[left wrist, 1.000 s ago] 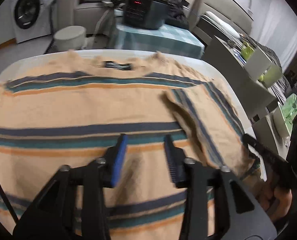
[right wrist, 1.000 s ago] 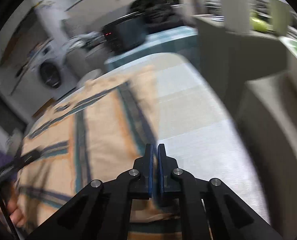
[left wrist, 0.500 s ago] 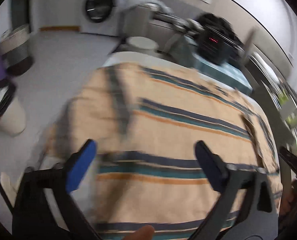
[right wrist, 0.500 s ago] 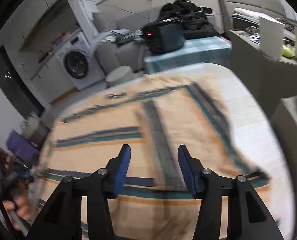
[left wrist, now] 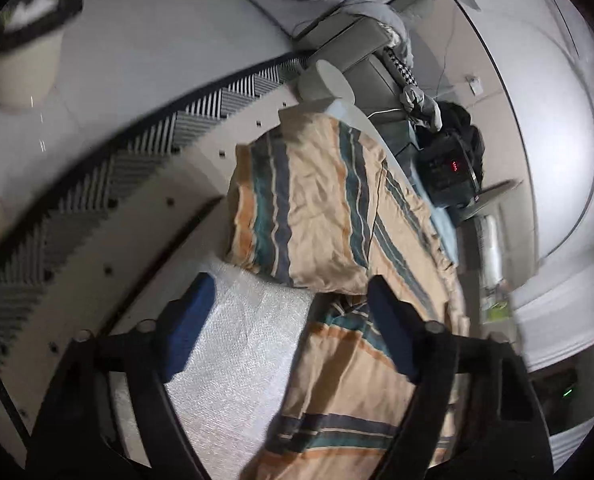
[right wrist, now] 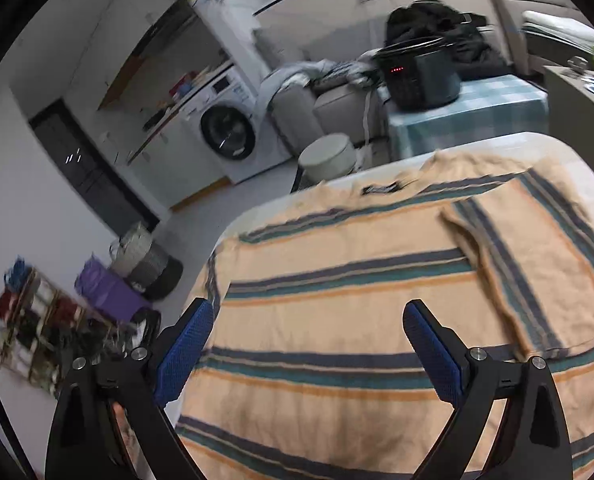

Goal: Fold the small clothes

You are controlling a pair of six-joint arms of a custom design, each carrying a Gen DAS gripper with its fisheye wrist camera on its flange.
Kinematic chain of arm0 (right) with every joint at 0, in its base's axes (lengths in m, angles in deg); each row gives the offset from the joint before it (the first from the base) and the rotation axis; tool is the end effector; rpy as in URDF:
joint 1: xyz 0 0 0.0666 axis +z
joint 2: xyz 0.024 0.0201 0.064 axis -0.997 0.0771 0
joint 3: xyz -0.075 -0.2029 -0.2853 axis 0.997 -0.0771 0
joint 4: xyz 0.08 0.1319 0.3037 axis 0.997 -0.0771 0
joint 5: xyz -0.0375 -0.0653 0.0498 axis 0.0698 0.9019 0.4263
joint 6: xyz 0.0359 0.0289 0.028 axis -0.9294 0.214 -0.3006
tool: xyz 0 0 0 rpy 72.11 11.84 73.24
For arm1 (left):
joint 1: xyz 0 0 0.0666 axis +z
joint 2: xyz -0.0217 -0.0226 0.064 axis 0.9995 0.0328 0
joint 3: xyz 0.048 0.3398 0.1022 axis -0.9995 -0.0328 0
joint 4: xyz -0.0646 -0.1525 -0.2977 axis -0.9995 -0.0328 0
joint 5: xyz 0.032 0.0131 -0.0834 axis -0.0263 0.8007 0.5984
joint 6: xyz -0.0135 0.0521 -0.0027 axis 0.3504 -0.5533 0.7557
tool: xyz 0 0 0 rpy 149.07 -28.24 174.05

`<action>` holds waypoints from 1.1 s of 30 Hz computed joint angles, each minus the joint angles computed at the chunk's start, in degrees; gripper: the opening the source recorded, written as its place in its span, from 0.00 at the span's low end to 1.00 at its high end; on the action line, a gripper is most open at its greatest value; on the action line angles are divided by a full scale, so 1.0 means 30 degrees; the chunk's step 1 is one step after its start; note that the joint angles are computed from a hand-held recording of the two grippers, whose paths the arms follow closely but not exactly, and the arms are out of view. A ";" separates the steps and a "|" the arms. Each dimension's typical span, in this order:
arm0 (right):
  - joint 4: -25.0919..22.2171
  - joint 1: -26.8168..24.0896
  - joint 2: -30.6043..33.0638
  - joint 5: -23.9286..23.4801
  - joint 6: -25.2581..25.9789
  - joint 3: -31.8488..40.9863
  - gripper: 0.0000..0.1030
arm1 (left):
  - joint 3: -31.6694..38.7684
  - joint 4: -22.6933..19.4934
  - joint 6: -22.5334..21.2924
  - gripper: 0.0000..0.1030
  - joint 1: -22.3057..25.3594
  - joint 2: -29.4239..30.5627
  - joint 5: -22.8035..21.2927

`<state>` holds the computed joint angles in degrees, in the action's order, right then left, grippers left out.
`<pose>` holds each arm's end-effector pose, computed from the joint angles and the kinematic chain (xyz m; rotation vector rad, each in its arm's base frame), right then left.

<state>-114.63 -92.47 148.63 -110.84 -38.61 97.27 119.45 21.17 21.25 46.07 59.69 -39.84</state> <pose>0.4376 -0.0302 0.4861 -0.1696 2.3208 0.7918 0.2658 -0.2235 0.3768 -1.1243 2.1469 -0.7117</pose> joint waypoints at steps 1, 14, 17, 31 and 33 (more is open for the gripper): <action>-0.0013 0.0159 -0.0167 0.0165 0.0328 -0.0267 0.95 | -0.0613 0.0709 -0.0141 0.66 0.0359 -0.0353 0.0704; 0.0236 0.2468 -0.1809 0.0534 0.1382 -0.2128 0.95 | 0.2539 0.0653 -0.1590 0.02 0.1657 0.4049 0.1926; 0.0367 0.3009 -0.2056 0.0911 0.1954 -0.2575 0.95 | 0.3686 -0.0620 -0.1986 0.02 0.1261 0.4590 0.0184; 0.0806 0.1614 -0.0855 0.0706 0.2207 -0.2773 0.95 | 1.4294 -0.4937 -0.9307 0.02 -0.0783 0.9414 -0.2613; 0.0717 0.1347 -0.0565 0.0798 0.2061 -0.2632 0.95 | 1.7170 -0.5485 -1.0932 0.02 -0.1101 1.1552 -0.1218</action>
